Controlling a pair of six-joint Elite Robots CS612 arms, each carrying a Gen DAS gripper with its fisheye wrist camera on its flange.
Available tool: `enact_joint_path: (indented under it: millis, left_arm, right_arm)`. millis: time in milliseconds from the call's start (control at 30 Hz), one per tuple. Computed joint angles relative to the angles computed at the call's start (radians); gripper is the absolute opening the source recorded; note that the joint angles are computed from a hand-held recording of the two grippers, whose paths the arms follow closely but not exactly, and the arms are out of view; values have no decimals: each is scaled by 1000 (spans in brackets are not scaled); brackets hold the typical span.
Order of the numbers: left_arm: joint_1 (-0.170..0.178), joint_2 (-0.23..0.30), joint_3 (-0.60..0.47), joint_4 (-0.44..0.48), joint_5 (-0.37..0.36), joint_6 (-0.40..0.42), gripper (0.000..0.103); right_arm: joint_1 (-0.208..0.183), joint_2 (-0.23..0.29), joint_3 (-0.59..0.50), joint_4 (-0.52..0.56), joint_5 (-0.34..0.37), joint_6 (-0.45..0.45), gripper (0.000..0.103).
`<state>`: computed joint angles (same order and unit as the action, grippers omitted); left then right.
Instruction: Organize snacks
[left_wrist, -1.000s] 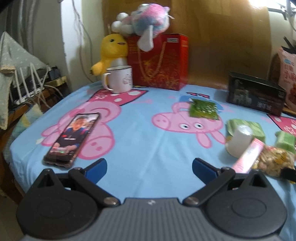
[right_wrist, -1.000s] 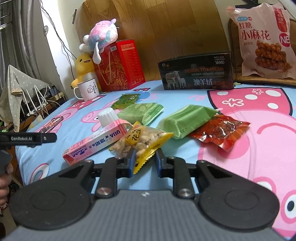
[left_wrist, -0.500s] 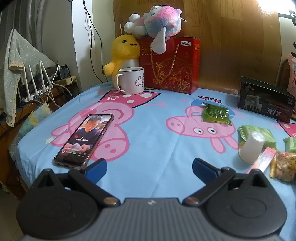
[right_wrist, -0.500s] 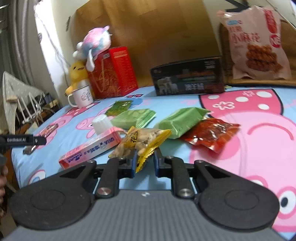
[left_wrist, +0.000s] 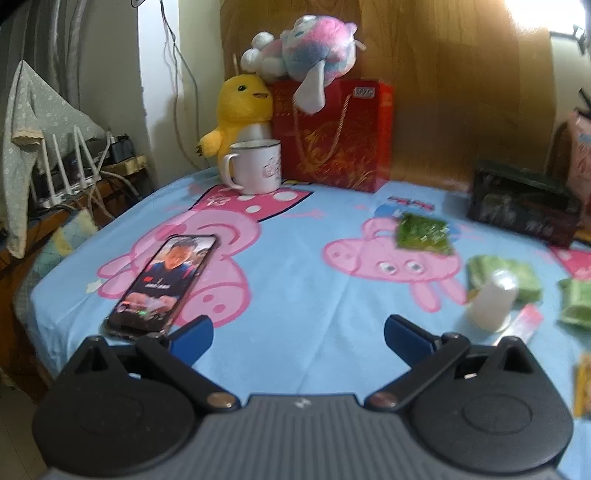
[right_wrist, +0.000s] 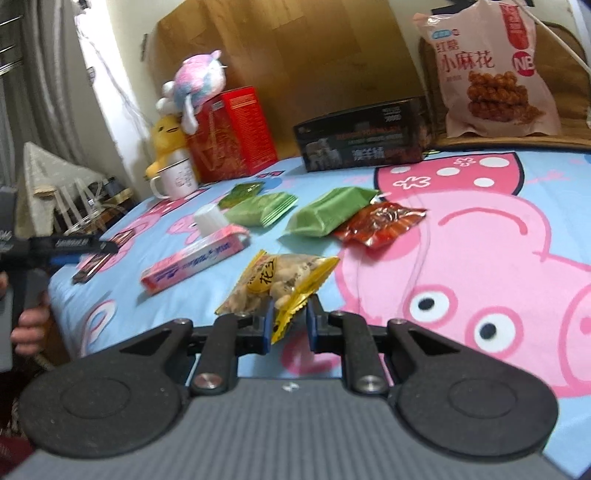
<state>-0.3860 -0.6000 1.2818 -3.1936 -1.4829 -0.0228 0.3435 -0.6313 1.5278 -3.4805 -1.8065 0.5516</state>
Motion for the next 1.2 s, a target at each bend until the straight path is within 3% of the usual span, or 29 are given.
enact_joint_path:
  millis: [33,133,200,267,333,433,567,633,700,733,767,867,967,1067,1200]
  left_arm:
    - [2,-4,5,-9,-28,0,102]
    - [15,-16,21,-59,-177,14,98]
    - [30,-21,18,-53,-340,35,97]
    - [44,-18,-5,15,-521,60,94]
    - [49,-8,-36,115,-660,102,91]
    - [41,9,-86,298,-788,189,81]
    - [15,29,-130,479,-826,303,65]
    - [1,42,-155,568,-819,344,63]
    - [-7,56,-155,541,-818,334,60]
    - [-8,60,-159,546,-825,352,57]
    - [-7,64,-172,577,-841,376,45]
    - [-9,76,-201,605,-841,377,43]
    - [0,78,-232,617,-864,344,42]
    - [3,84,-275,561,-880,313,42]
    - [-12,145,-429,495,-853,229,42]
  right_arm:
    - [-1,-4,10,-8,3,-2,28]
    - [1,-20,33,2,-49,26,30]
    - [1,-30,45,5,-54,13,36]
    - [6,-37,54,6,-58,-26,50]
    - [5,-46,61,30,-40,-65,50]
    - [3,-55,57,93,-12,-130,50]
    - [2,-56,37,152,-18,-255,50]
    - [-5,-56,31,171,-9,-286,50]
    - [-14,-52,26,164,25,-321,46]
    - [-18,-48,22,157,44,-345,38]
    - [-23,-44,18,146,70,-362,30]
    - [-27,-31,-5,130,105,-369,23]
    - [-34,-29,-21,115,119,-357,22]
    - [-47,-35,-34,64,145,-360,22]
    - [-87,-24,-107,49,178,-344,21]
